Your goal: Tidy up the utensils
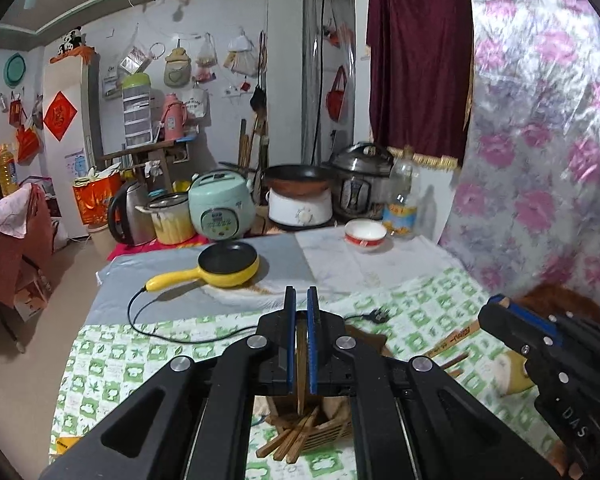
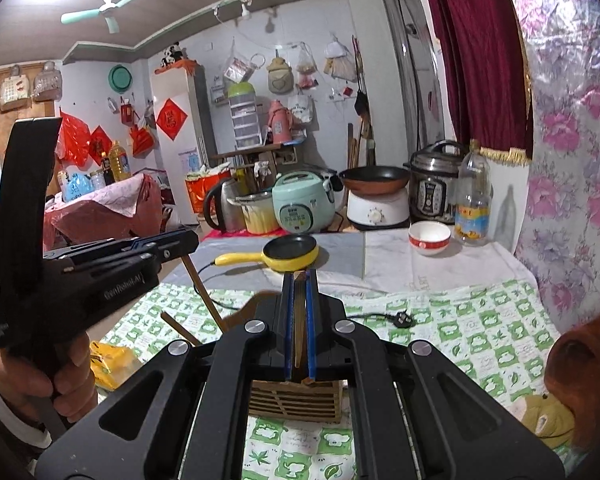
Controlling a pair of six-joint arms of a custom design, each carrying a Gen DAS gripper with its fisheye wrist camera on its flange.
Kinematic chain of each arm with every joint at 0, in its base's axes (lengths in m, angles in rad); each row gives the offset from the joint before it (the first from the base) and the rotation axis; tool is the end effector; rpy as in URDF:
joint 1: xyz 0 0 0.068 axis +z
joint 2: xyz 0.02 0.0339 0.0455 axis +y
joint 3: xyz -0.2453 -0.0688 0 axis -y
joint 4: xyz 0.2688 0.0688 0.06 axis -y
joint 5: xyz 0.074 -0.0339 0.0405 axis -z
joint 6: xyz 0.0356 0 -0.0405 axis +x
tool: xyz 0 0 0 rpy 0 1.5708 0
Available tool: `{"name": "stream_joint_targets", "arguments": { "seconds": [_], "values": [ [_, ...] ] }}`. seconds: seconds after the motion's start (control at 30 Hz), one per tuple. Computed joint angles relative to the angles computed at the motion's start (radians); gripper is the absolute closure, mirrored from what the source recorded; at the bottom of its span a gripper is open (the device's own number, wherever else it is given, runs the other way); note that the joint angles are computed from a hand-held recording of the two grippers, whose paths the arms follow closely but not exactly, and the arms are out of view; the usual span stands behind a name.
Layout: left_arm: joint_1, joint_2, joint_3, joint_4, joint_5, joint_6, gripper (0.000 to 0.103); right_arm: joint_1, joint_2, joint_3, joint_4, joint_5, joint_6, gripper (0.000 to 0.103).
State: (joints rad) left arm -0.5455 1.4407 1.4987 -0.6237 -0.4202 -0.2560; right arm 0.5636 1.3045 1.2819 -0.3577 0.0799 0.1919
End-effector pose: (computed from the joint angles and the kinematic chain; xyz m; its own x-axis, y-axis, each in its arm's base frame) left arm 0.3007 -0.1655 0.3751 -0.4887 0.0262 -0.8721 0.0574 0.9983 -0.0022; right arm 0.2781 0.1724 0.3634 -0.3976 -0.0264 -0.9172 -0.4014 0.9039 0.1480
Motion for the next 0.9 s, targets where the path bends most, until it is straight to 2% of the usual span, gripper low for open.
{"name": "stream_joint_targets", "arguments": {
  "seconds": [0.07,0.1,0.13,0.17,0.27,0.3,0.33,0.4,0.43,0.53,0.6,0.63,0.67,0.77,0.9],
  "values": [
    [0.007,0.007,-0.003,-0.027,0.008,-0.015,0.096,0.01,0.021,0.008,-0.019,0.0,0.007,0.088],
    [0.007,0.011,-0.002,-0.052,0.003,-0.038,0.09,0.009,0.025,0.008,-0.025,-0.001,0.012,0.07],
    [0.009,0.005,-0.008,-0.067,0.002,-0.054,0.064,0.011,0.019,0.0,-0.025,0.006,0.024,0.053],
    [0.006,-0.011,-0.026,-0.068,-0.013,-0.074,0.049,0.015,-0.01,-0.03,-0.009,0.023,0.041,0.048],
    [-0.02,-0.093,-0.097,-0.074,-0.037,-0.121,0.049,0.028,-0.091,-0.084,-0.012,0.048,0.06,0.046],
    [-0.034,-0.123,-0.121,-0.092,-0.041,-0.145,0.049,0.034,-0.121,-0.105,-0.017,0.058,0.068,0.039],
    [-0.05,-0.143,-0.136,-0.108,-0.053,-0.162,0.044,0.05,-0.164,-0.135,-0.032,0.088,0.079,0.027],
    [-0.095,-0.188,-0.173,-0.149,-0.096,-0.208,0.038,0.071,-0.237,-0.196,-0.026,0.146,0.093,0.012],
    [-0.114,-0.202,-0.182,-0.17,-0.112,-0.227,0.036,0.097,-0.289,-0.238,-0.029,0.2,0.107,0.009],
    [-0.205,-0.241,-0.207,-0.264,-0.189,-0.308,0.032,0.144,-0.366,-0.287,-0.083,0.283,0.142,0.006],
    [-0.291,-0.268,-0.226,-0.339,-0.278,-0.399,0.025,0.226,-0.401,-0.305,-0.167,0.439,0.197,0.006],
    [-0.323,-0.275,-0.232,-0.366,-0.308,-0.44,0.019,0.257,-0.417,-0.315,-0.198,0.483,0.22,0.006],
    [-0.368,-0.289,-0.242,-0.405,-0.344,-0.497,0.015,0.281,-0.433,-0.326,-0.224,0.503,0.236,0.006],
    [-0.483,-0.302,-0.256,-0.515,-0.416,-0.647,0.012,0.38,-0.456,-0.346,-0.313,0.581,0.303,0.006],
    [-0.62,-0.293,-0.264,-0.692,-0.459,-0.89,0.01,0.478,-0.475,-0.369,-0.383,0.646,0.368,0.006]
  ]
}}
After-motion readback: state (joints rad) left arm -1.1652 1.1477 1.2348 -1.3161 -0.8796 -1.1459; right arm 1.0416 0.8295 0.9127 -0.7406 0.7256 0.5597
